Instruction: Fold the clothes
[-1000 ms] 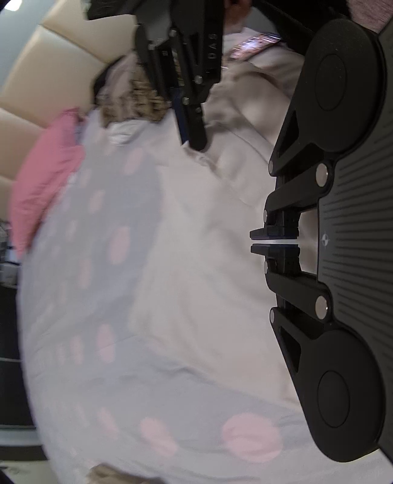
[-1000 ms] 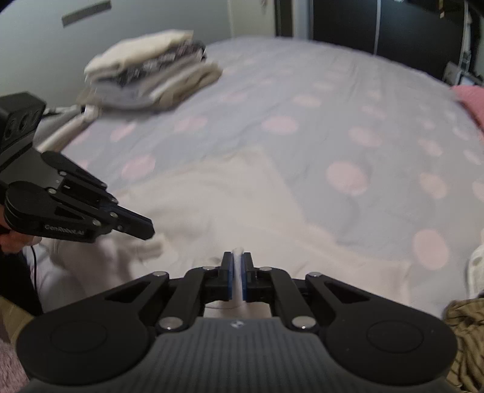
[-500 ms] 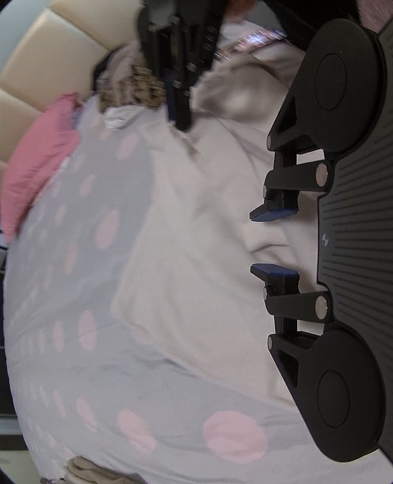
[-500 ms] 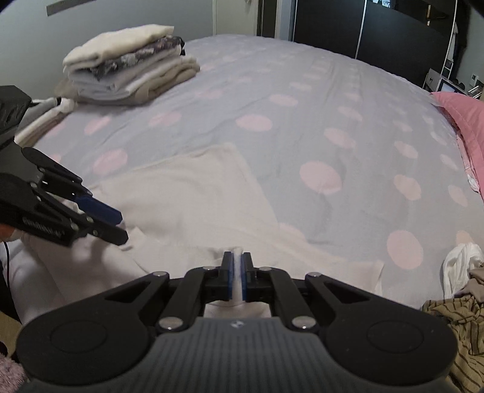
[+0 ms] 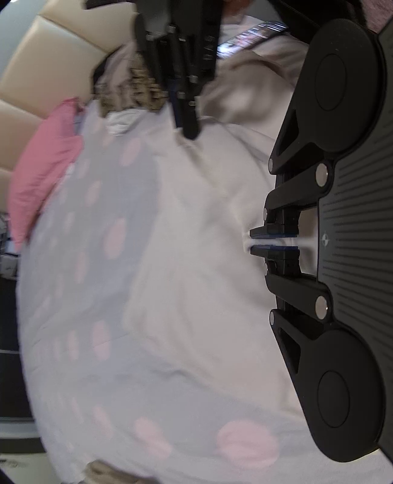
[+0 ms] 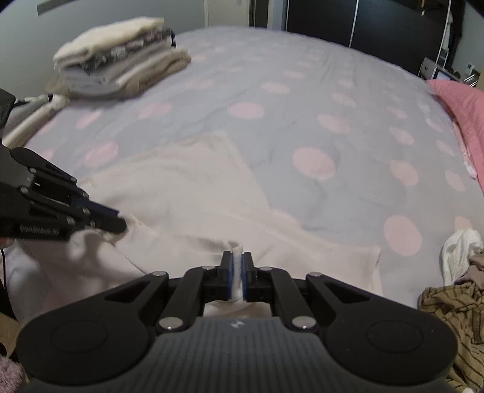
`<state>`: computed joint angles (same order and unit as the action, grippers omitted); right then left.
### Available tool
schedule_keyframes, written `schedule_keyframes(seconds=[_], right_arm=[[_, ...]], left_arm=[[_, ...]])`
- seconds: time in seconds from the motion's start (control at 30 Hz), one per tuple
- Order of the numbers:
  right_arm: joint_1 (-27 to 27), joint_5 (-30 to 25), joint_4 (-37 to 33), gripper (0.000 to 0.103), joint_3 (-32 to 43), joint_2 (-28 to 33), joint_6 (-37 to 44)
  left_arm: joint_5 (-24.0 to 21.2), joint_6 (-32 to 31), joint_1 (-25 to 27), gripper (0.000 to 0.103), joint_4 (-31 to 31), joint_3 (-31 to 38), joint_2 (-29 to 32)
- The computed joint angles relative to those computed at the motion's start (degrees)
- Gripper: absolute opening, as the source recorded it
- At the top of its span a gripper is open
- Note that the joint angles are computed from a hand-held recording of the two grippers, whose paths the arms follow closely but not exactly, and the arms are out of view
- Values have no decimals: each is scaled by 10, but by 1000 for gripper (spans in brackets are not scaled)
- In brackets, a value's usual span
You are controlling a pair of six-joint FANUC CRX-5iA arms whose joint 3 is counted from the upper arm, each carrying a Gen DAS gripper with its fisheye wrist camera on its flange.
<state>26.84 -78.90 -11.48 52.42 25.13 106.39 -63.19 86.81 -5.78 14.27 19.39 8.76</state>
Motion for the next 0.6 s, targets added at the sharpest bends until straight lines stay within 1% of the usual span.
schedule_keyframes(seconds=[0.13, 0.23, 0.3, 0.4, 0.47, 0.6], right_arm=[[1, 52, -3, 7, -31, -25, -2], [5, 59, 5, 7, -26, -17, -10], [3, 52, 2, 8, -16, -8, -21], [1, 45, 2, 12, -11, 0, -32], [0, 44, 9, 19, -13, 1, -35], [0, 39, 25, 20, -13, 3, -40]], left_arm=[[51, 4, 6, 2, -11, -1, -24], [69, 5, 5, 2, -27, 12, -21], [56, 6, 3, 2, -41, 25, -10], [25, 2, 2, 4, -51, 32, 4], [11, 4, 2, 4, -62, 32, 5], [1, 8, 12, 5, -69, 31, -3]])
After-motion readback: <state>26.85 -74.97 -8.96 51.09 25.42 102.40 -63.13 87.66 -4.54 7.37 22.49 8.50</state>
